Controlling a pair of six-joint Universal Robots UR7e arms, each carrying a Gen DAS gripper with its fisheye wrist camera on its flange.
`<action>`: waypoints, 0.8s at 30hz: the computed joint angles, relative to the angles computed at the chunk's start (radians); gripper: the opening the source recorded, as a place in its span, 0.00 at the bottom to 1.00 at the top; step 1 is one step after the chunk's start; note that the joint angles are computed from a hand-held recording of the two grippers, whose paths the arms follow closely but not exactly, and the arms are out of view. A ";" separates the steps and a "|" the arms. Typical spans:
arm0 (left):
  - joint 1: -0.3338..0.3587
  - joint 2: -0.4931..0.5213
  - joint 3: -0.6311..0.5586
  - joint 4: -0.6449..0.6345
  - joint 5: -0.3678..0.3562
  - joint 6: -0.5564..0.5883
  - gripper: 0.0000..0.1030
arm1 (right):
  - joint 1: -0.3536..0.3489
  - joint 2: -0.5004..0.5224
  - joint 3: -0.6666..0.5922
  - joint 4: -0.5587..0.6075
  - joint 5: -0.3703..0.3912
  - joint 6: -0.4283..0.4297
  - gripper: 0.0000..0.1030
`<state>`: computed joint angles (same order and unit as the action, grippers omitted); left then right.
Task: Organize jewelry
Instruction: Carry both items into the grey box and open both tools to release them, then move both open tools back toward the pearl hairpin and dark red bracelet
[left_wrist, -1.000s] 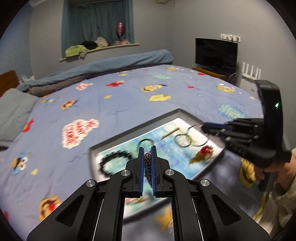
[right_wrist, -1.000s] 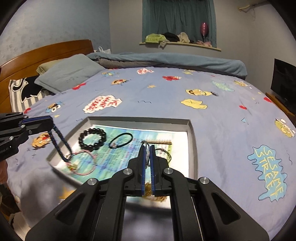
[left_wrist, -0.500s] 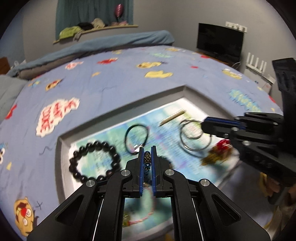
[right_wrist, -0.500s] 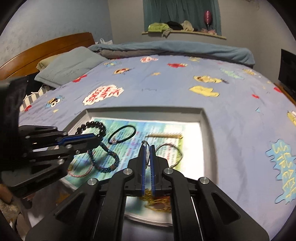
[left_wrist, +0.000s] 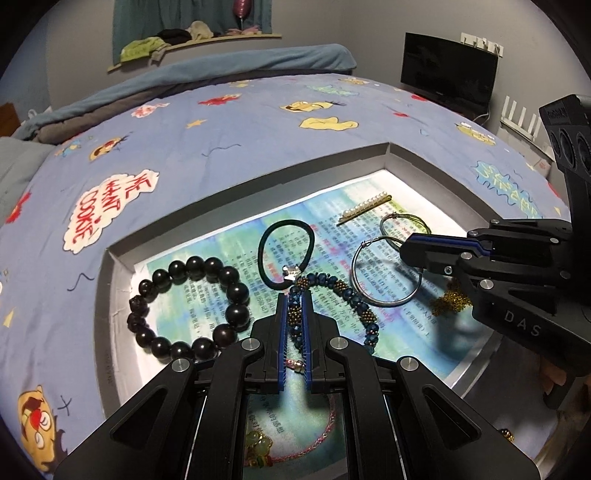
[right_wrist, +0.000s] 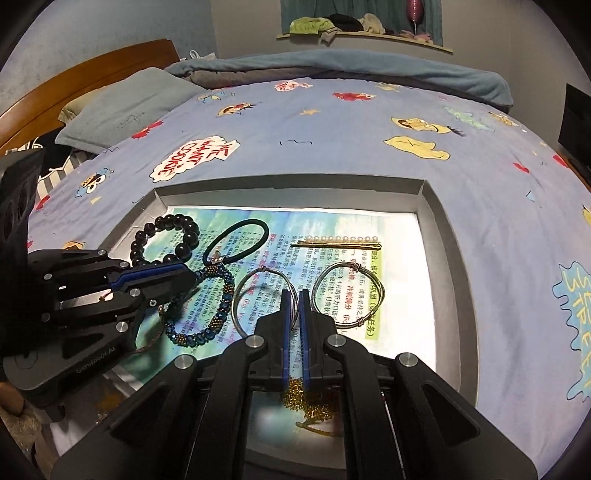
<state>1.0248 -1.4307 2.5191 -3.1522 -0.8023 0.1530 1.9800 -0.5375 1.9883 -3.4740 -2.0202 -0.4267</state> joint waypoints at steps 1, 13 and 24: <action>0.002 -0.002 -0.001 0.003 -0.003 -0.003 0.08 | -0.001 0.000 0.000 0.001 0.000 0.001 0.04; -0.014 -0.040 0.019 0.010 0.025 -0.020 0.17 | 0.004 0.000 0.012 -0.029 -0.018 0.001 0.08; -0.104 -0.191 0.086 0.099 0.115 -0.103 0.42 | 0.017 -0.062 0.092 -0.108 -0.009 0.026 0.39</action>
